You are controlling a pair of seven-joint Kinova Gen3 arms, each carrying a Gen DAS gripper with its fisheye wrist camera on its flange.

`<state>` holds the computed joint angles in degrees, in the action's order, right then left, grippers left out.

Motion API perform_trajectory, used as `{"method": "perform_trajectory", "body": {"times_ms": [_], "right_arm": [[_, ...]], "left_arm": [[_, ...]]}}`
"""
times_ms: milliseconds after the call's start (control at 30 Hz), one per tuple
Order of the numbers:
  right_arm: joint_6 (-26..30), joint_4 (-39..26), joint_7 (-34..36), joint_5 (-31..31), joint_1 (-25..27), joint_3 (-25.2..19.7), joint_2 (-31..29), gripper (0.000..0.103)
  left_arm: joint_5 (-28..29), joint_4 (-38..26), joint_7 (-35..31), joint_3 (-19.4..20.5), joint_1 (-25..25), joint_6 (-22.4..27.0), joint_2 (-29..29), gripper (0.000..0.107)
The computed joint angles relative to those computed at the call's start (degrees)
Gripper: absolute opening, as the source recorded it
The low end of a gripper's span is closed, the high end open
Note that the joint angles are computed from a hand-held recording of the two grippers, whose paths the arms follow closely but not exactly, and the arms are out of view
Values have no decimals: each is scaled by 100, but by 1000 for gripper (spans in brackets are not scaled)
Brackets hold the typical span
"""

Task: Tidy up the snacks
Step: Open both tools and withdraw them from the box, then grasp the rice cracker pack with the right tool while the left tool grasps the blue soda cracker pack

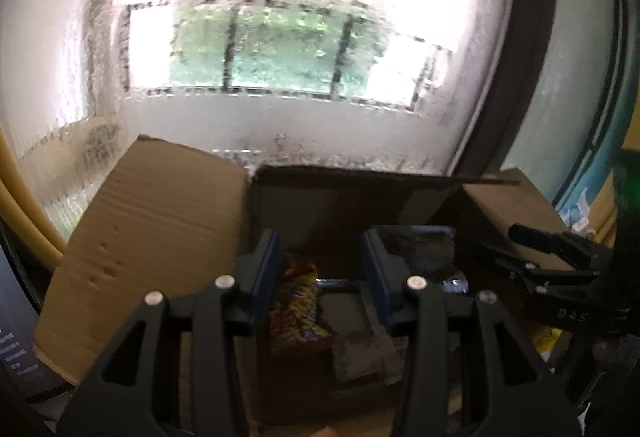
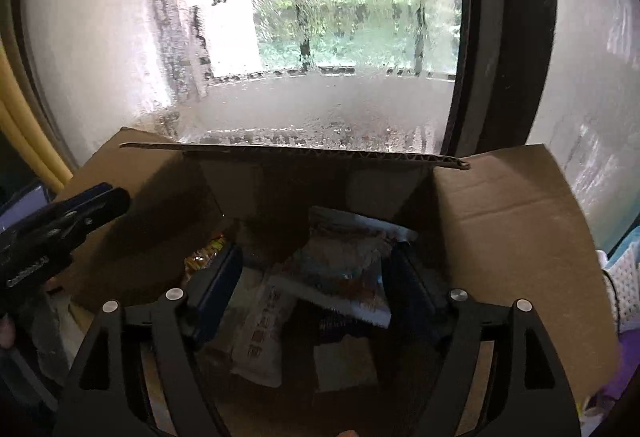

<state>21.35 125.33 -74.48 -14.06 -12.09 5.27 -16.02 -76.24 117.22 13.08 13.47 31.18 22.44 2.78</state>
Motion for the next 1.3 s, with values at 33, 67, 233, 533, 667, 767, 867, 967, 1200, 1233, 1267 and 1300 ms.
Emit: {"method": "perform_trajectory", "body": {"times_ms": [33,67,233,533,667,767,867,967,1200,1233,1267,1300], "right_arm": [[66,34,-74,110,111,-112,-137,79],[117,53,-125,173,152,-176,-236,79],[386,153,-160,289,85,-108,-820,79],[831,236,-73,239,-211,185,-1545,79],[1008,365,-45,218,-303,269,-1871,79],[1183,462,-60,228,-295,297,-2162,79],[1401,548,-52,246,-311,367,-2492,79],[1579,645,-76,276,-285,353,-2797,79],[2143,887,-126,353,-236,459,-3591,79],[2272,905,-135,378,-205,481,-3731,79],[2397,917,-154,395,-164,484,-3867,79],[2532,937,-163,422,-130,509,-4023,79]], "left_arm": [[-34,44,29,45,59,94,-50,44],[-46,53,28,103,107,167,-77,44],[188,79,-158,356,269,445,-228,45],[761,121,-468,935,509,1162,-645,63],[910,190,-398,1277,591,1475,-792,67],[985,253,-247,1521,678,1740,-890,68],[1019,323,-64,1782,793,2049,-949,69],[1086,377,169,2014,946,2360,-1005,69],[1166,482,890,2449,1516,3022,-842,70],[1165,476,1001,2493,1640,3141,-785,70],[1154,477,1107,2510,1755,3231,-738,70],[1146,479,1253,2550,1888,3336,-676,70]]}}
